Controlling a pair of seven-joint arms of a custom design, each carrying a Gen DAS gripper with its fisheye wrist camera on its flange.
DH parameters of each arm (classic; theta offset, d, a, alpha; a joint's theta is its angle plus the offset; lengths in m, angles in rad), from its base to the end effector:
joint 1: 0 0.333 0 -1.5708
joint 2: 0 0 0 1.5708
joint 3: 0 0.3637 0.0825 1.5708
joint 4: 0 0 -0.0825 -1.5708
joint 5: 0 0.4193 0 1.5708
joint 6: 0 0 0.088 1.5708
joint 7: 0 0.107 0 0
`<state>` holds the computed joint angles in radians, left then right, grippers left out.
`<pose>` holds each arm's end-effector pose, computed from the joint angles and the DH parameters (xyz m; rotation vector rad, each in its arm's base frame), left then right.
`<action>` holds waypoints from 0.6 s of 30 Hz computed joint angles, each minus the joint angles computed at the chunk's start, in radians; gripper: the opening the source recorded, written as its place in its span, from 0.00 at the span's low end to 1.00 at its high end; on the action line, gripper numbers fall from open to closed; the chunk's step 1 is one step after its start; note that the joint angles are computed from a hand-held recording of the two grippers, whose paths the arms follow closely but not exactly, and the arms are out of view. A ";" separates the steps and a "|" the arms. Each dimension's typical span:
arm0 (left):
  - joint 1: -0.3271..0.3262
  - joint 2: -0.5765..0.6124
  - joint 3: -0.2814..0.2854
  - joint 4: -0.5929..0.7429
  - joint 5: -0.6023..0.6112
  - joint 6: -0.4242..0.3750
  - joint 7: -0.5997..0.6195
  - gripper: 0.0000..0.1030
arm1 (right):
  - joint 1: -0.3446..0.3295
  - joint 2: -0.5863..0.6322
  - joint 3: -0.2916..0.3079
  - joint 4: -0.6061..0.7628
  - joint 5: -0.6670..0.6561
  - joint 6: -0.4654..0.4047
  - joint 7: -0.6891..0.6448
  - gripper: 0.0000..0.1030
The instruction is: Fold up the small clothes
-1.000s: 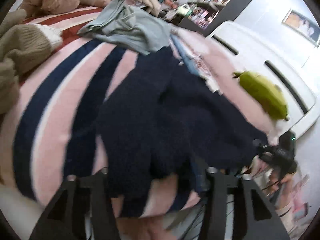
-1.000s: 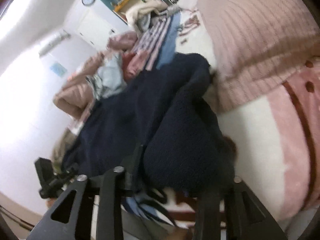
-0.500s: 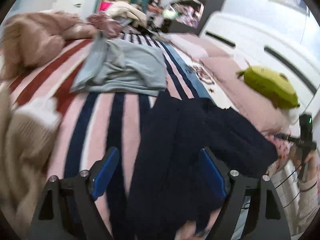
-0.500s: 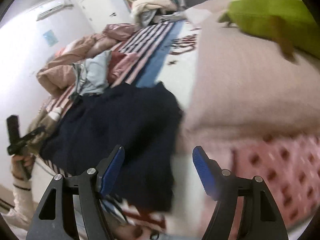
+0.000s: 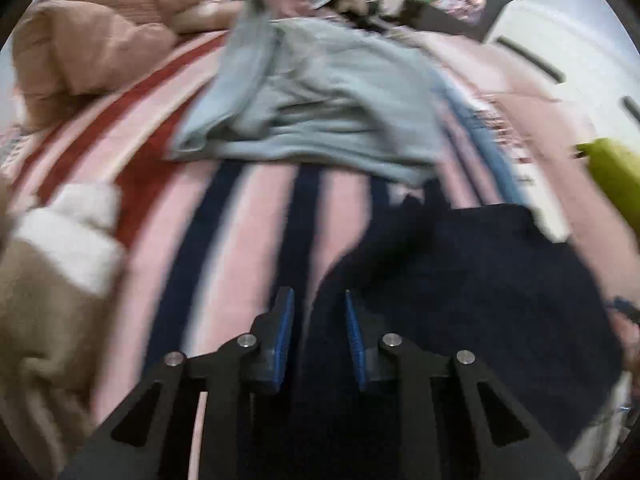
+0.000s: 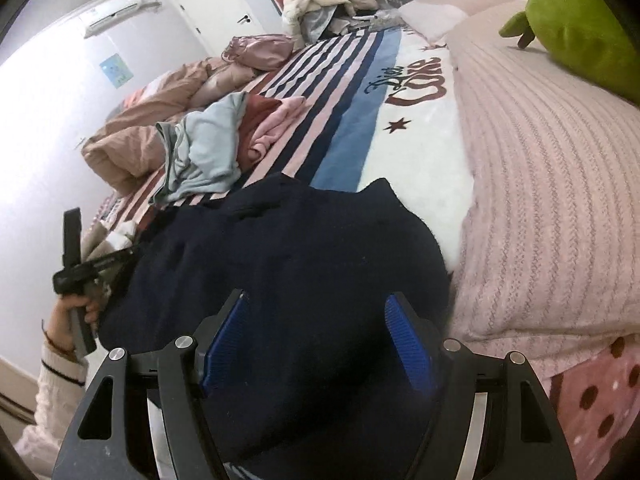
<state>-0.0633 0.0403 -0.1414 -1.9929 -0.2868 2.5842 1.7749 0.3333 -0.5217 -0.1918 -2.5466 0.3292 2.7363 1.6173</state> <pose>0.6277 -0.1238 0.5343 -1.7702 2.1781 -0.7832 0.4400 0.0404 0.5485 -1.5443 1.8353 -0.2267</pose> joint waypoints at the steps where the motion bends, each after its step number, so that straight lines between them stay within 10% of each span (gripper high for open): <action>1: 0.008 0.002 0.004 0.005 -0.041 -0.027 0.023 0.21 | 0.007 -0.007 -0.005 -0.006 0.013 0.004 -0.001 0.65; 5: 0.022 -0.060 0.011 -0.064 -0.144 0.006 0.074 0.30 | 0.014 -0.028 0.001 -0.016 0.020 0.006 0.005 0.65; 7: 0.014 -0.124 0.017 -0.117 -0.244 0.034 0.149 0.58 | 0.029 -0.042 0.009 -0.020 0.017 0.016 0.002 0.65; 10: -0.024 -0.250 0.055 -0.214 -0.438 0.049 0.321 0.66 | 0.069 -0.072 0.021 -0.036 0.018 0.050 -0.006 0.62; 13: -0.071 -0.395 0.116 -0.331 -0.607 0.012 0.429 0.84 | 0.142 -0.094 0.023 -0.057 0.021 0.101 -0.023 0.46; 18: -0.093 -0.548 0.172 -0.484 -0.701 -0.067 0.452 0.86 | 0.295 -0.081 0.018 -0.097 0.038 0.232 -0.030 0.14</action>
